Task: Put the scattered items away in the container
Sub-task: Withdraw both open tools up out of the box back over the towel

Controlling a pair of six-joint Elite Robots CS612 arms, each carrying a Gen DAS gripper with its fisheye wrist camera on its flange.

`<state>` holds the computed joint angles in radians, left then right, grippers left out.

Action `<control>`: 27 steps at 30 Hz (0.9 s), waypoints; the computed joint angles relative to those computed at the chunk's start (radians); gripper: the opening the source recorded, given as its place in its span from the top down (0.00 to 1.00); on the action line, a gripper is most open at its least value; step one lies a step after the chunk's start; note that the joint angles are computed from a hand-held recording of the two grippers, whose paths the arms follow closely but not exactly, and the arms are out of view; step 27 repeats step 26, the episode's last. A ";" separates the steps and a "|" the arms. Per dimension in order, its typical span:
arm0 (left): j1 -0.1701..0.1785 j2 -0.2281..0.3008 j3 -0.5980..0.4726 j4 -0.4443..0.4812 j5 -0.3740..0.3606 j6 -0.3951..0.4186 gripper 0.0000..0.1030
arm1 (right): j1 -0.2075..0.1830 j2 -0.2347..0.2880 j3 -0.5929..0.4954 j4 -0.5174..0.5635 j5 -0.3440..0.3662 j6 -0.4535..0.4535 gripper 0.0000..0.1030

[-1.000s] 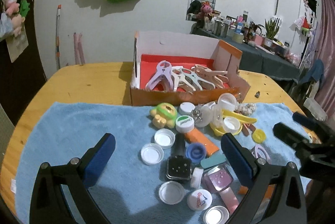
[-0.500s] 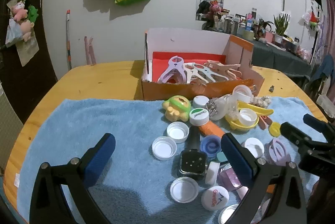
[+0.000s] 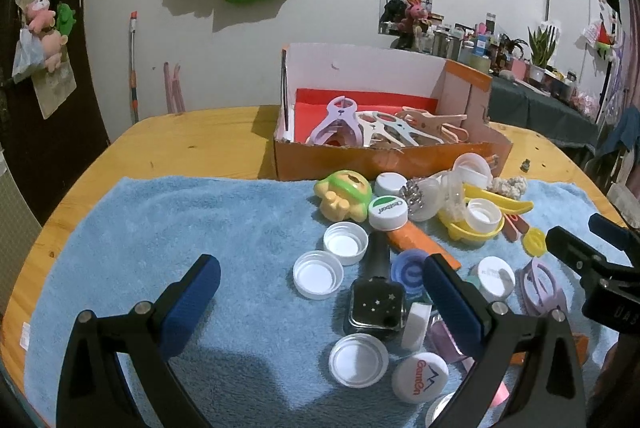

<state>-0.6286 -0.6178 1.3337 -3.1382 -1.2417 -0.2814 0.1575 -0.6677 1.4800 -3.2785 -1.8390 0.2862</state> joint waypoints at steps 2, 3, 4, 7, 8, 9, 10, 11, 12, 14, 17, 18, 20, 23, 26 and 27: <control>-0.001 0.001 0.000 -0.002 0.005 0.004 0.00 | 0.001 0.000 0.000 -0.001 -0.005 0.000 0.03; -0.003 0.001 0.000 -0.004 0.008 0.010 0.00 | 0.001 0.000 -0.001 0.002 -0.004 0.001 0.03; -0.003 0.001 0.001 -0.006 0.011 0.014 0.00 | 0.000 0.000 -0.002 0.005 -0.001 0.001 0.03; -0.007 0.002 0.002 -0.010 0.022 0.029 0.00 | -0.002 0.000 -0.004 0.015 0.005 0.008 0.02; -0.007 0.001 0.002 -0.012 0.023 0.031 0.00 | -0.002 0.000 -0.004 0.015 0.006 0.009 0.02; -0.008 0.002 0.002 -0.011 0.026 0.033 0.00 | -0.002 0.000 -0.004 0.017 0.006 0.009 0.02; -0.009 0.002 0.001 -0.010 0.029 0.035 0.00 | -0.003 -0.001 -0.003 0.018 0.007 0.011 0.03; -0.009 0.002 0.000 -0.009 0.028 0.037 0.00 | -0.003 -0.001 -0.003 0.020 0.009 0.011 0.02; -0.010 0.002 0.000 -0.008 0.029 0.037 0.00 | -0.003 -0.001 -0.003 0.023 0.011 0.012 0.02; -0.010 0.002 0.001 -0.010 0.032 0.039 0.00 | -0.006 0.000 -0.002 0.041 0.034 0.019 0.02; -0.010 0.001 -0.001 -0.004 0.027 0.038 0.00 | -0.006 0.001 0.006 0.038 0.056 0.017 0.03; -0.010 0.002 -0.001 -0.006 0.032 0.037 0.00 | -0.002 0.002 0.011 0.011 0.036 0.014 0.03; -0.011 0.002 -0.002 -0.007 0.034 0.037 0.00 | 0.005 0.004 0.001 0.028 0.013 -0.004 0.03; -0.010 0.000 0.000 -0.007 0.037 0.040 0.00 | 0.010 0.007 -0.009 0.051 0.000 -0.018 0.03; -0.010 0.000 -0.001 0.001 0.032 0.037 0.00 | 0.008 0.006 -0.003 0.042 0.001 0.000 0.03; -0.010 0.000 -0.001 0.001 0.032 0.037 0.00 | 0.008 0.006 -0.003 0.042 0.001 0.000 0.03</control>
